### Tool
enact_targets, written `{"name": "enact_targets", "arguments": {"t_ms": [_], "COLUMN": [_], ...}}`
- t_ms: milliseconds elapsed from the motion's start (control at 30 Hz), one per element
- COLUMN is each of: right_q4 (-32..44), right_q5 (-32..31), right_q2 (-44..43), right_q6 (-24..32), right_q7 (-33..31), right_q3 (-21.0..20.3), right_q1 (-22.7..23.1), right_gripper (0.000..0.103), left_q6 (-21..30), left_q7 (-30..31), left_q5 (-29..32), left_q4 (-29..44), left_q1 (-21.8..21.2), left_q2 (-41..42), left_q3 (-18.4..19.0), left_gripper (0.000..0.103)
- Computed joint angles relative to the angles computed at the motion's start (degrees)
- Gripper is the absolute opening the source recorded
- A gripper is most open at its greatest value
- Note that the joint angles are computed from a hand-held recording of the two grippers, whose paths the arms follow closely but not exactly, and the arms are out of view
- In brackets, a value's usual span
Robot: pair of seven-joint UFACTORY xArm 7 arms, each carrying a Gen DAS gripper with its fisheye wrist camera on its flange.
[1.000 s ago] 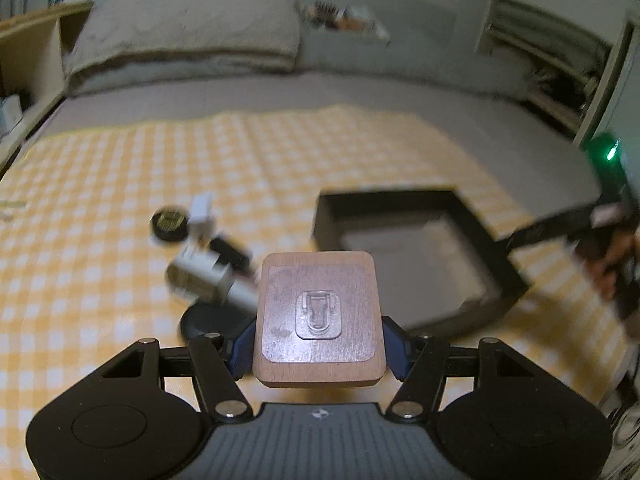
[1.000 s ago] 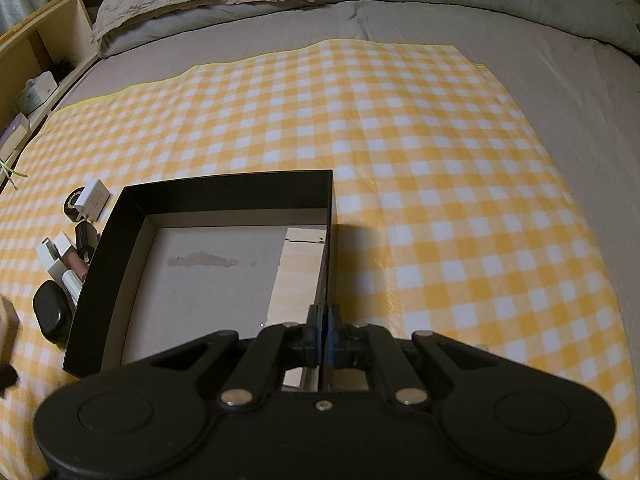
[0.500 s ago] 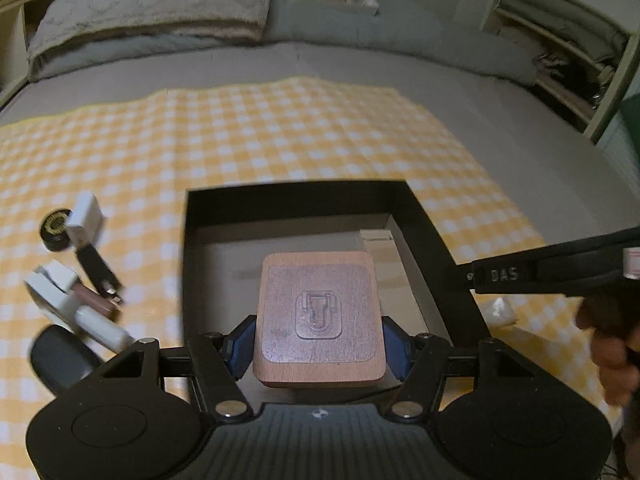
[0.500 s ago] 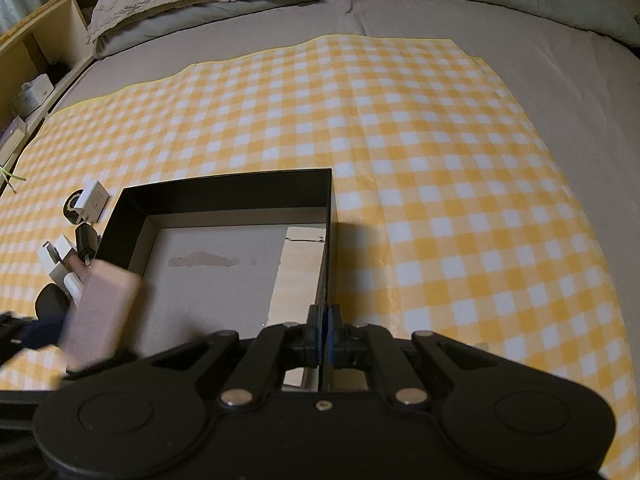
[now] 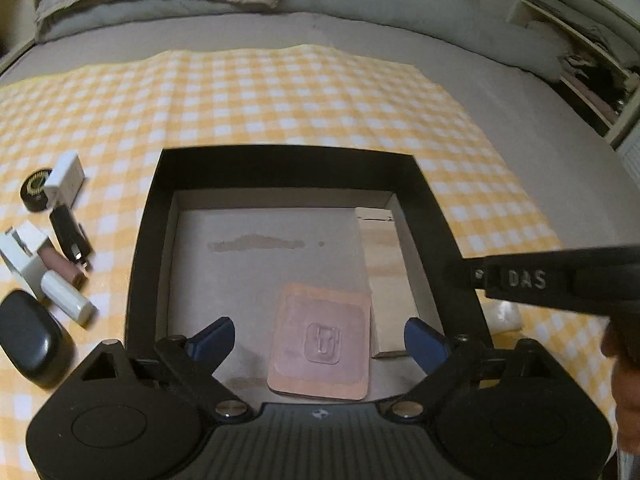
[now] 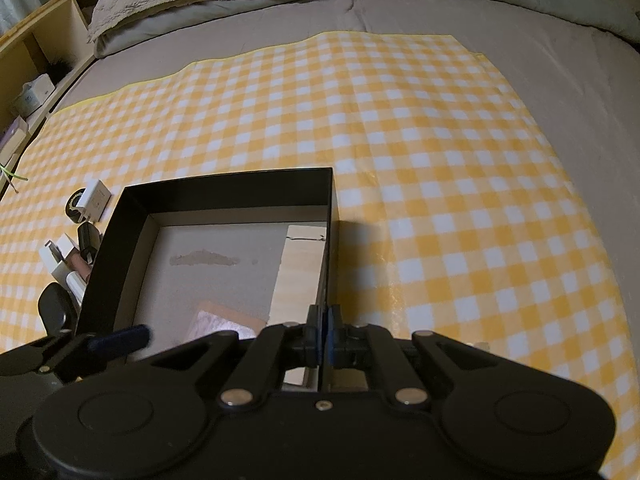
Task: Organize rigid objects
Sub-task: 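Carry the coaster into the black box and open the left gripper, then move the left gripper to the black earbud case and grasp it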
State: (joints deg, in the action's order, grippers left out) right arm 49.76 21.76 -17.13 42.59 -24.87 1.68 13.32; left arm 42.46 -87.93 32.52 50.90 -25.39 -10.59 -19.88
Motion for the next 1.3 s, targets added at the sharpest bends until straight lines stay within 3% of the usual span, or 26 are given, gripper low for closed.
{"name": "enact_targets", "arguments": {"t_ms": [500, 667, 1100, 1300], "right_q4": [0.13, 0.16, 0.06, 0.05], "right_q5": [-0.4, -0.61, -1.25, -1.24], "right_q2": [0.1, 0.09, -0.15, -0.17], "right_q6": [0.05, 0.05, -0.08, -0.1], "right_q7": [0.39, 0.28, 0.54, 0.53], "right_q3": [0.13, 0.14, 0.4, 0.35], "right_q1": [-0.04, -0.07, 0.04, 0.13], "right_gripper": [0.004, 0.004, 0.004, 0.004], "left_q6": [2.71, 4.12, 9.51, 10.08], "left_q7": [5.54, 12.0, 25.65, 31.12], "left_q5": [-3.75, -4.12, -7.0, -9.75], "left_q4": [-0.69, -1.74, -11.51, -18.57], "left_q1": [-0.66, -0.86, 3.47, 5.21], "left_q2": [-7.27, -12.04, -32.44, -41.93], "left_q3": [-2.7, -3.87, -5.92, -4.41], "left_gripper": [0.102, 0.103, 0.103, 0.103]}}
